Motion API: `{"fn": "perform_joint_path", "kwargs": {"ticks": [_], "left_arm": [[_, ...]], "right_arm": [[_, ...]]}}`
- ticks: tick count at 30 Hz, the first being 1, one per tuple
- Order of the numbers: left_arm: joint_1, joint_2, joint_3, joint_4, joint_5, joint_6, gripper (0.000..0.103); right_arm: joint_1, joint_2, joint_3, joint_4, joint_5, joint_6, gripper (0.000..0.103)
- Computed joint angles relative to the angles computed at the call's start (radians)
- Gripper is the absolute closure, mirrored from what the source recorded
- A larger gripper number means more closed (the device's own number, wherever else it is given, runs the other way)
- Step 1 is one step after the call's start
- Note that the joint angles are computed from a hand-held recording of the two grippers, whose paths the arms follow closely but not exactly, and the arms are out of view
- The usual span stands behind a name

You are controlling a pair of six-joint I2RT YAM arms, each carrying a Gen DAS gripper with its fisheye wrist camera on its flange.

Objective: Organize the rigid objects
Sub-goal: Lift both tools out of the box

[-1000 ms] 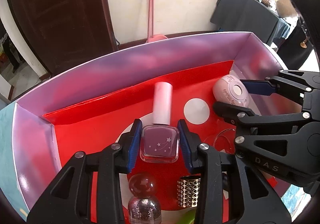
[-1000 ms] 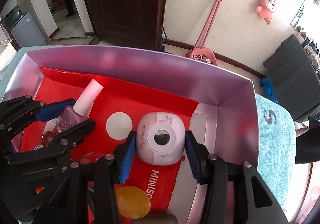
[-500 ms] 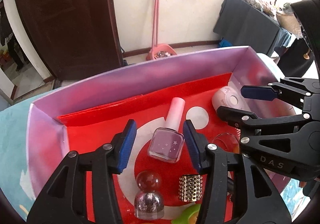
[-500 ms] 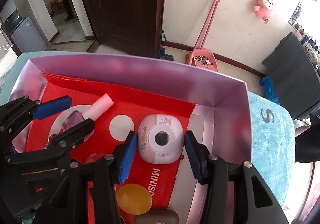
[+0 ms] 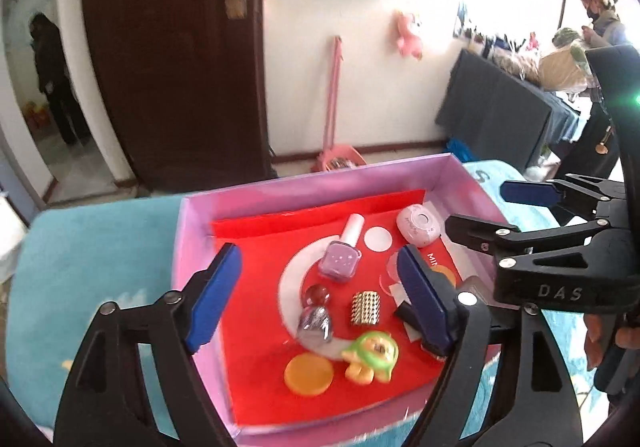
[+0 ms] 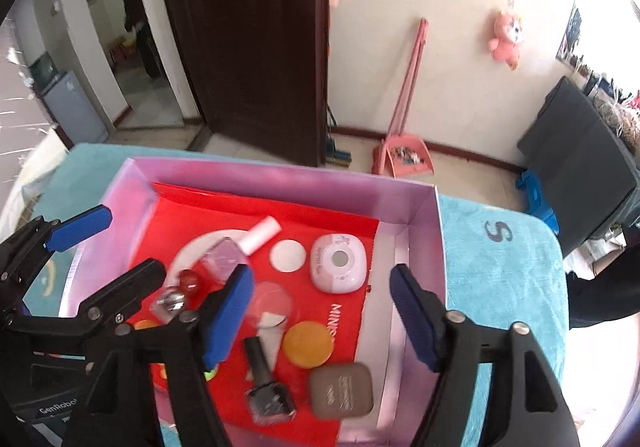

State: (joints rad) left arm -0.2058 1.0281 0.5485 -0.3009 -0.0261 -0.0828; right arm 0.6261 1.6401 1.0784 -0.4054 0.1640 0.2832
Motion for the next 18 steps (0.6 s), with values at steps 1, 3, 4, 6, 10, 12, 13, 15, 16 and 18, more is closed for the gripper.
{"fn": "perform_joint_path", "kwargs": {"ticks": [1, 3, 4, 6, 10, 12, 13, 15, 16, 18], "left_arm": [[-0.004, -0.063, -0.021, -0.019, -0.018, -0.004, 0.017], [-0.024, -0.197, -0.067, -0.061, -0.057, -0.029, 0.013], [-0.045, -0.243, -0.077, -0.079, -0.084, -0.045, 0.012], [-0.093, -0.331, -0.108, -0.106, -0.149, -0.077, 0.011], [-0.225, -0.484, -0.172, -0.168, -0.306, -0.157, 0.009], [-0.287, -0.528, -0.213, -0.165, -0.38, -0.199, 0.007], [-0.314, -0.54, -0.236, -0.155, -0.419, -0.219, 0.007], [-0.384, -0.563, -0.28, -0.146, -0.511, -0.257, 0.007], [-0.41, -0.571, -0.304, -0.134, -0.546, -0.266, 0.007], [-0.459, -0.546, -0.348, -0.079, -0.605, -0.291, 0.007]], "right_arm": [[0.013, -0.033, -0.025, 0.01, 0.008, 0.01, 0.025], [0.037, -0.102, -0.081, 0.039, 0.02, 0.027, 0.018], [0.054, -0.134, -0.109, 0.052, 0.04, 0.039, 0.014], [0.08, -0.193, -0.172, 0.093, 0.072, 0.048, 0.009], [0.12, -0.295, -0.302, 0.179, 0.124, 0.07, 0.006], [0.145, -0.339, -0.376, 0.242, 0.167, 0.076, 0.004], [0.16, -0.361, -0.42, 0.284, 0.193, 0.076, 0.0], [0.197, -0.39, -0.507, 0.372, 0.262, 0.079, 0.0], [0.212, -0.398, -0.548, 0.418, 0.289, 0.085, 0.0], [0.219, -0.387, -0.608, 0.504, 0.306, 0.097, 0.0]]}}
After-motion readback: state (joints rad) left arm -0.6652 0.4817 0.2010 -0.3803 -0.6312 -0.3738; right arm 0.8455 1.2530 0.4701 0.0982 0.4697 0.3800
